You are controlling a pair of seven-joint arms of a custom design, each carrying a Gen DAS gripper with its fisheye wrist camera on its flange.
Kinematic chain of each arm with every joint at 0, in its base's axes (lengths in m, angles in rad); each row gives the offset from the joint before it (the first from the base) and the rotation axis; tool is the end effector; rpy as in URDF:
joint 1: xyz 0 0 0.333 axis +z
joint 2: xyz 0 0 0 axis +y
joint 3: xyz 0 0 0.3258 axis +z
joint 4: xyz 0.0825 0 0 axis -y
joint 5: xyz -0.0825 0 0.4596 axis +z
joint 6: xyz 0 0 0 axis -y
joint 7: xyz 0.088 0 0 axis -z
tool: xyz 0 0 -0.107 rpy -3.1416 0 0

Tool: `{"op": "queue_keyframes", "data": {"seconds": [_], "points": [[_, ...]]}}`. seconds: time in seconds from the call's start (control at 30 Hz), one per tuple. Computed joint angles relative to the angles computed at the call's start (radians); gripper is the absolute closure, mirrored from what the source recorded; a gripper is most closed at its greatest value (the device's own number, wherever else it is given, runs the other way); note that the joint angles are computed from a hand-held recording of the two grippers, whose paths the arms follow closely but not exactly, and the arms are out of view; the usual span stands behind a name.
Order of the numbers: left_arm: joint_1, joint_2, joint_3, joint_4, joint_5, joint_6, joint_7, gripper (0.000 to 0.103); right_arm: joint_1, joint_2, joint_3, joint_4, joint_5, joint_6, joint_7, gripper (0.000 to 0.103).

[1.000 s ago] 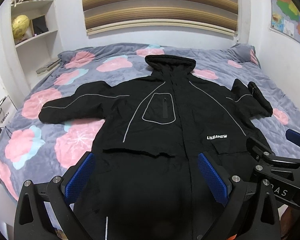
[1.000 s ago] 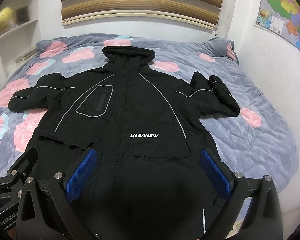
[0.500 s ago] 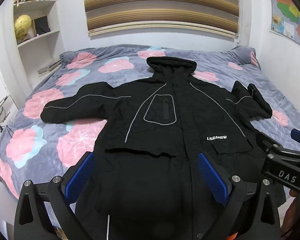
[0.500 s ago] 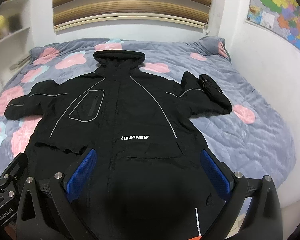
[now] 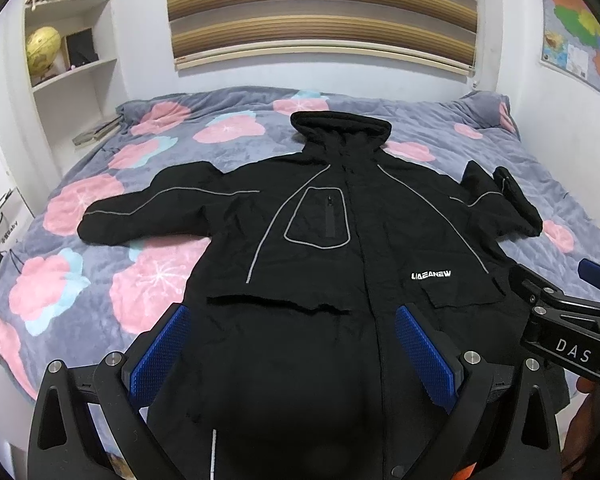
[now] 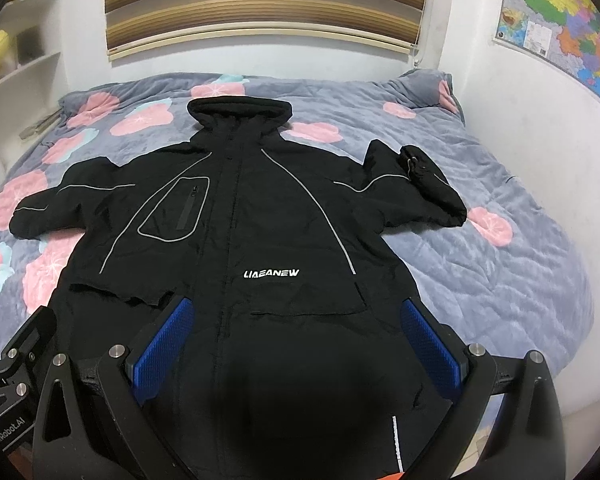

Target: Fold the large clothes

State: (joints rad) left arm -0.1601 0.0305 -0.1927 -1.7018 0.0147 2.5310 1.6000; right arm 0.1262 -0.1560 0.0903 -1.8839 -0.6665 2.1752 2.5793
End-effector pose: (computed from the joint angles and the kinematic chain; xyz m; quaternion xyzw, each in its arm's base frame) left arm 0.6548 -0.2392 0.6524 -0.5136 0.7647 -0.3138 0.2301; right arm 0.6145 0.1146 0.6268 -0.4625 0.8041 -0.3414 0.1518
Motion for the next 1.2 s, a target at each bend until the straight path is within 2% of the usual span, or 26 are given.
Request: {"op": "queue_keyframes", "data": {"seconds": [0.4,0.57,0.77,1.2], "points": [[0.02,0.069,0.012,0.073,0.054,-0.016,-0.07,0.001,0.024,0.098,-0.023,0.087,0.033,0.024,-0.048,0.0],[0.029,0.137,0.025,0.149,0.121,-0.023,-0.128,0.001,0.048,0.182,-0.049,0.157,0.067,0.051,-0.085,0.0],[0.042,0.233,0.044,0.27,0.18,-0.072,-0.198,0.001,0.084,0.275,-0.082,0.244,0.122,0.06,-0.15,0.0],[0.059,0.285,0.047,0.329,0.217,-0.045,-0.196,0.001,0.134,0.38,-0.129,0.345,0.159,0.051,-0.194,0.0]]}}
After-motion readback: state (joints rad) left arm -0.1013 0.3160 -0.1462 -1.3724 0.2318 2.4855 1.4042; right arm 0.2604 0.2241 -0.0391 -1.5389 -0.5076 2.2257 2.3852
